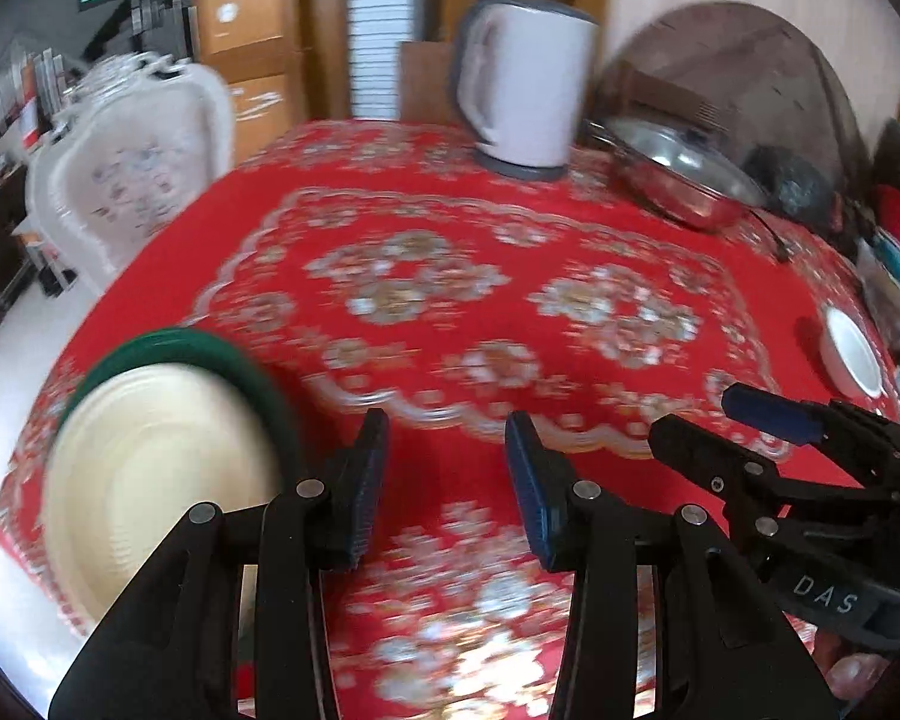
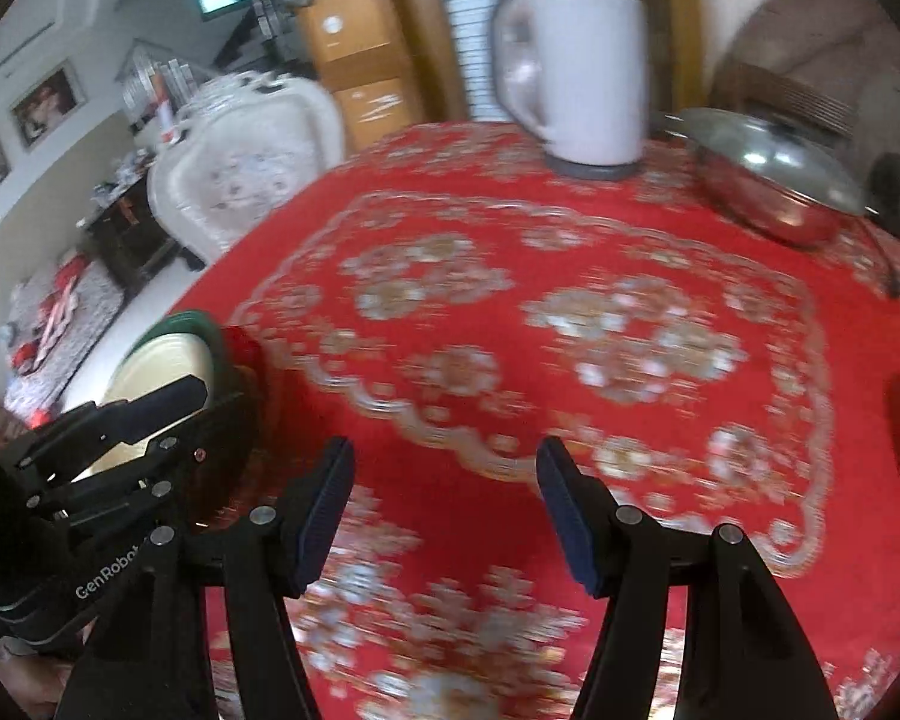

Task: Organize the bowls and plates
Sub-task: 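Move both tools toward the white bowl beside the steel pot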

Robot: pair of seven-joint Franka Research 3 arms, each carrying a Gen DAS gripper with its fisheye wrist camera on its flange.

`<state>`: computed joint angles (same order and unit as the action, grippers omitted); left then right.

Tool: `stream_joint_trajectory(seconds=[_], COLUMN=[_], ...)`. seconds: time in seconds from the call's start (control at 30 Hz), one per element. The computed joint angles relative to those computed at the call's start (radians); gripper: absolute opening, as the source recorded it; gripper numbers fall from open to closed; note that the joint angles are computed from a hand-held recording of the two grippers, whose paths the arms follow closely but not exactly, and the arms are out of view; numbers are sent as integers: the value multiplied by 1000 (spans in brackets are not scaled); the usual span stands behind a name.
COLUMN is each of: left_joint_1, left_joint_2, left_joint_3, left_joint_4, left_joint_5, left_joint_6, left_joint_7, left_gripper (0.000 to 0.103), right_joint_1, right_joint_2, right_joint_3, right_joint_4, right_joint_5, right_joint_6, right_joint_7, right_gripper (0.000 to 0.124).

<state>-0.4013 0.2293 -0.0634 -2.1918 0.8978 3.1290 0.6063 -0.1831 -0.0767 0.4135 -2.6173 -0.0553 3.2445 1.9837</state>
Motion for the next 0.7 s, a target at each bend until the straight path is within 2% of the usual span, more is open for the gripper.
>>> stream_joint_trajectory(seconds=[0.03, 0.1, 0.13, 0.2, 0.3, 0.37, 0.43, 0.53, 0.7], left_joint_1=[13, 27, 23, 8, -30, -54, -79, -153, -201], left_joint_2=[15, 49, 66, 90, 148, 183, 218, 281, 387], left_joint_3=[-33, -98, -118, -137, -170, -187, -201, -186, -224], left_joint_4=[13, 51, 72, 99, 178, 228, 282, 388, 547], left_joint_5=[-33, -109, -137, -182, -248, -283, -314, -324, -391], left_joint_6=[-4, -26, -36, -43, -81, -111, -135, -185, -265], left_joint_7=[35, 123, 159, 212, 290, 341, 389, 422, 520], left_gripper=[40, 40, 40, 40, 40, 40, 40, 40, 40], right_joint_1=[-15, 28, 16, -48, -31, -62, -73, -185, -302], right_joint_2=[-17, -40, -57, -91, -144, -172, -201, -242, -309], right_joint_3=[0, -68, -74, -42, -112, -116, -152, -89, -77], right_joint_4=[-21, -56, -76, -114, -174, -205, -237, -267, -311], right_joint_5=[5, 45, 58, 85, 138, 169, 199, 223, 214], right_joint_6=[2, 8, 7, 8, 6, 6, 2, -17, -43], right_joint_7=[5, -20, -24, -30, -61, -75, -99, -113, -122], right_gripper=[63, 63, 63, 63, 63, 63, 63, 63, 63])
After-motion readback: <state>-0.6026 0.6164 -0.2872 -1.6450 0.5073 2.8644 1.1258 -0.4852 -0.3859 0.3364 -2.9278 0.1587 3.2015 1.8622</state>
